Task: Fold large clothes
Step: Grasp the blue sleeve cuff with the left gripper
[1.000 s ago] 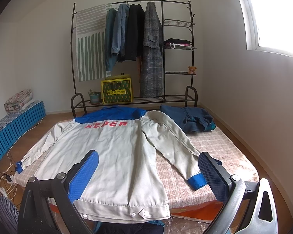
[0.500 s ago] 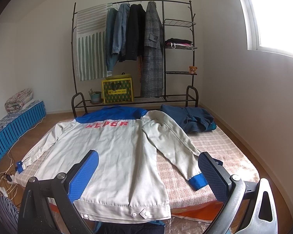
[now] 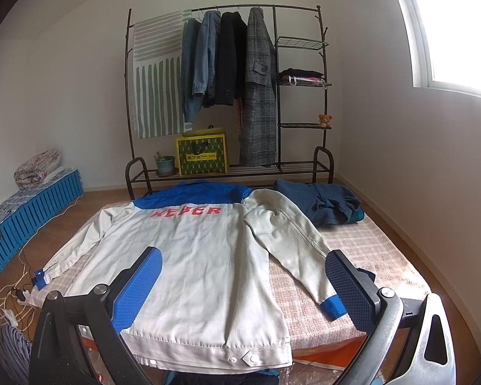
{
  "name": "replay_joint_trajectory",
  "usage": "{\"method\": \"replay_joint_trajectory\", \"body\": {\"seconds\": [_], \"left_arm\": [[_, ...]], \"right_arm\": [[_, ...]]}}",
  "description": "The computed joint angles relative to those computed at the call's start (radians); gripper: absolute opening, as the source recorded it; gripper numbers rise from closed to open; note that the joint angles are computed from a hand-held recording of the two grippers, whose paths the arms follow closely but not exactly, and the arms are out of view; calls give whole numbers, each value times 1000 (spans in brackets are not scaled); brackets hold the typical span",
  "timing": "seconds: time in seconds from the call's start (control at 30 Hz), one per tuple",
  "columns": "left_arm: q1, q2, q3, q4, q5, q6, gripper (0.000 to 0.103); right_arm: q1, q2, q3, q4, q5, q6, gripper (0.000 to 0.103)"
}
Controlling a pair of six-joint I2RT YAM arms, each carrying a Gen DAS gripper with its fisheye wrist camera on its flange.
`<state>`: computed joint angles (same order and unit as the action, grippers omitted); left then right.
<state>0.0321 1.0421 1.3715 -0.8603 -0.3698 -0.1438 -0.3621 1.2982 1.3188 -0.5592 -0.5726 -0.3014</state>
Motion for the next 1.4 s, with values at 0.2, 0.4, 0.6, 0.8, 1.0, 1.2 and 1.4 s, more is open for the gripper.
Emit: {"method": "replay_joint_trajectory", "body": {"seconds": [0.2,0.4,0.6,0.8,1.0,1.2,1.4], "left_arm": [[176,44,7,94,72,108,103],[413,231,173,70,340,172,103],[641,469,307,94,596,135,100],[748,765,465,92,639,196,94],[840,1085,664,-21,710,147,88],[905,1310,804,-99,743,46,88],[924,1550,1043,-262,735,8,85]], "right_arm": [[65,-6,25,3,14,17,103],[133,6,46,11,4,47,103],[202,21,69,-1,1,94,103],[286,72,122,-33,55,151,103],[367,173,162,-8,104,156,103],[455,342,224,49,147,185,103],[489,434,227,102,149,195,103]]}}
